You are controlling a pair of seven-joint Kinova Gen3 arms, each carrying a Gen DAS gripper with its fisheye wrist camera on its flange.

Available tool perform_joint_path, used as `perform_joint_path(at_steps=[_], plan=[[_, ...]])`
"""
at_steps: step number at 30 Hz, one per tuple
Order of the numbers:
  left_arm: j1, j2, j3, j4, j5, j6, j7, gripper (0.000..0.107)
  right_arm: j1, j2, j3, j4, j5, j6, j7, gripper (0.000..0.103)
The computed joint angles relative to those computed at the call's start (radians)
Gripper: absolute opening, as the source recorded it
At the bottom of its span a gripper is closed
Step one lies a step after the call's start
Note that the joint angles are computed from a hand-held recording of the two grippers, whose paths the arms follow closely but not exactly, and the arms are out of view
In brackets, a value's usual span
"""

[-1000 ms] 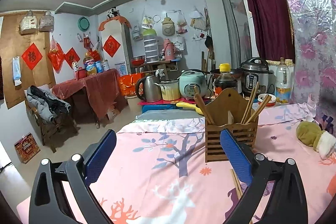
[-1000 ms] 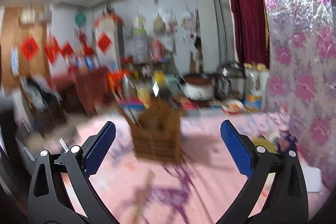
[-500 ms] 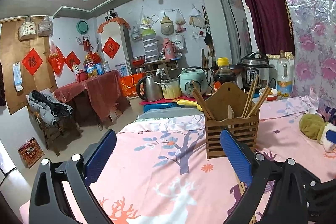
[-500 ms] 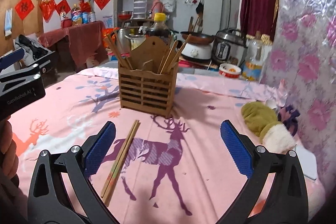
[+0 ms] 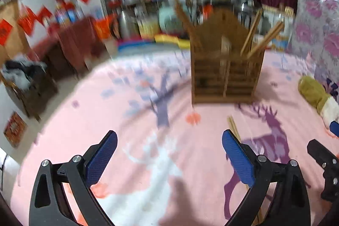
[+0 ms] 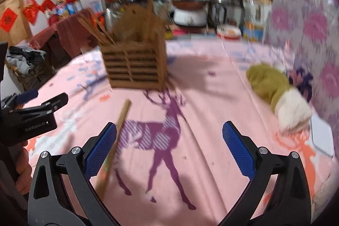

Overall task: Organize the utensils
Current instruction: 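Move both open tools back over the last chopsticks on the sheet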

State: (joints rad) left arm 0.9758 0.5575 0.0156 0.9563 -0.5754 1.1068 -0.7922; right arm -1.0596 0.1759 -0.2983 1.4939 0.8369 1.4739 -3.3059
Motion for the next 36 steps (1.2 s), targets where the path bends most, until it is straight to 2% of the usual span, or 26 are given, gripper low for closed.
perform_joint_path(at_steps=[6, 11, 19, 28, 31, 36], plan=[[-0.070, 0.029, 0.047, -0.023, 0.128, 0.011, -0.086, 0.097, 0.068, -0.045, 0.004, 0.058, -0.095, -0.120, -0.031, 0.096], [-0.095, 0.043, 0.067, -0.038, 0.210, 0.006, -0.152, 0.097, 0.111, -0.067, -0.007, 0.082, -0.137, -0.172, -0.041, 0.097], [-0.137, 0.057, 0.111, -0.043, 0.352, -0.013, -0.281, 0.097, 0.143, -0.071, -0.009, 0.086, -0.173, -0.171, -0.033, 0.096], [-0.108, 0.144, 0.090, -0.161, 0.379, 0.088, -0.356, 0.097, 0.182, -0.044, 0.009, 0.082, -0.242, -0.165, 0.024, 0.096], [-0.120, 0.150, 0.087, -0.165, 0.404, 0.084, -0.364, 0.097, 0.194, -0.033, 0.023, 0.085, -0.268, -0.165, 0.047, 0.097], [-0.124, 0.148, 0.073, -0.160, 0.409, 0.077, -0.356, 0.097, 0.197, -0.010, 0.043, 0.077, -0.272, -0.101, 0.054, 0.097]])
